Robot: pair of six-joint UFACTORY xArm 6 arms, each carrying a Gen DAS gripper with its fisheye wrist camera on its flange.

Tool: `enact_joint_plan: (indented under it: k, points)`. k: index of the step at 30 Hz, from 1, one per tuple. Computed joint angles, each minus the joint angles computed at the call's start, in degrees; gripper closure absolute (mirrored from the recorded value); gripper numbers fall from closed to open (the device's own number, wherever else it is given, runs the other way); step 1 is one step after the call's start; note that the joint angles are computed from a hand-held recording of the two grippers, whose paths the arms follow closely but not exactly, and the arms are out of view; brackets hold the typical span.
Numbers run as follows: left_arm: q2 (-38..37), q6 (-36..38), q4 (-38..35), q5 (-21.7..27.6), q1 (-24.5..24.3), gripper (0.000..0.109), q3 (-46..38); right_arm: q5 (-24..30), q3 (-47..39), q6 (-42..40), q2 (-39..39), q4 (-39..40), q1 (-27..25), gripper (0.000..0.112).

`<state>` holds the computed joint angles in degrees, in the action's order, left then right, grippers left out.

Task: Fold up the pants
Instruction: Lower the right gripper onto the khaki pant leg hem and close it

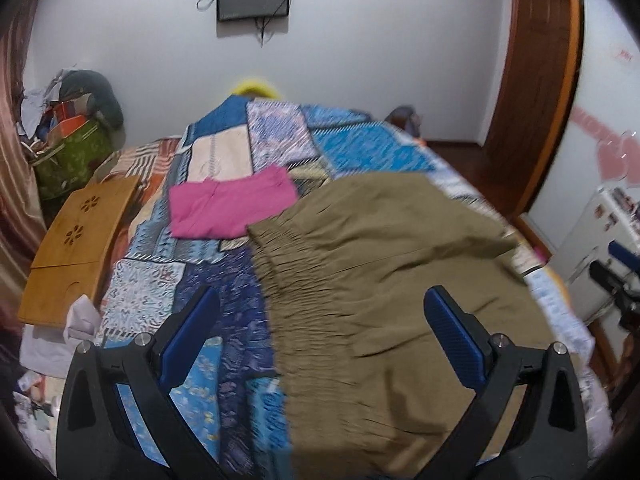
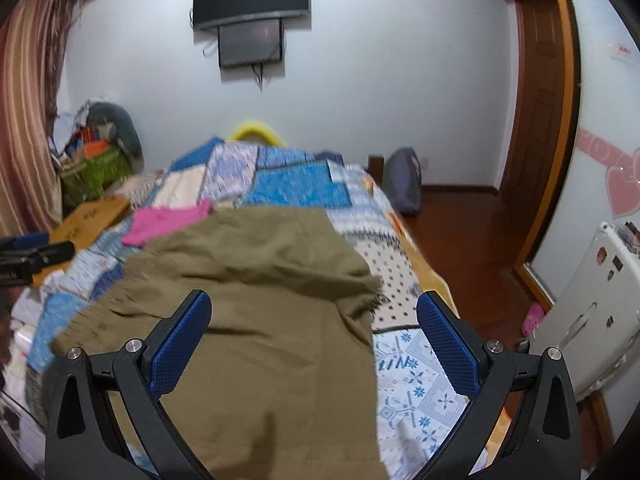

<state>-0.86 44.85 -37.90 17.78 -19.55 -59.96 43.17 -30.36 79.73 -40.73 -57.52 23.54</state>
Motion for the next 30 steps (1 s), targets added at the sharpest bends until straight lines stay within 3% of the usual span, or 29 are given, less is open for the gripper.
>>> enact_joint_plan:
  k: [4, 10, 16, 21, 24, 28, 30]
  points:
    - [6.09, -3.26, 4.72, 2.27, 1.33, 0.006, -4.93, -8.11, 1.81, -6.87, 1.61, 6.45, -7.4, 0.025]
    - [14.56, -7.87, 11.73, 10.75, 2.36, 0.006, -14.12, -16.06, 2.51, -21.67, 7.18, 19.32, -15.79, 0.045]
    - [20.31, -11.56, 16.98, 18.22, 2.17, 0.006, -20.62, -21.83, 2.83, -36.24, 12.39, 34.47, -20.02, 0.057]
    - [21.85, -11.82, 17.62, 18.88, 2.2, 0.006, -21.26, -25.81, 4.27, -50.83, 14.97, 51.75, -20.52, 0.069]
    - [23.02, -11.9, 17.11, 19.44, 2.5, 0.006, -22.3, -27.34, 4.83, -52.76, 15.2, 53.58, -20.28, 0.07]
    - [22.72, -11.31, 17.21, 17.63, 2.31, 0.006, -21.26, -26.72, 3.75, -50.85, 16.31, 50.0, -20.73, 0.089]
    - [21.89, -11.08, 18.19, 15.15, 1.99, 0.006, -19.6, -26.6, 3.92, -50.77, 16.03, 49.4, -20.71, 0.093]
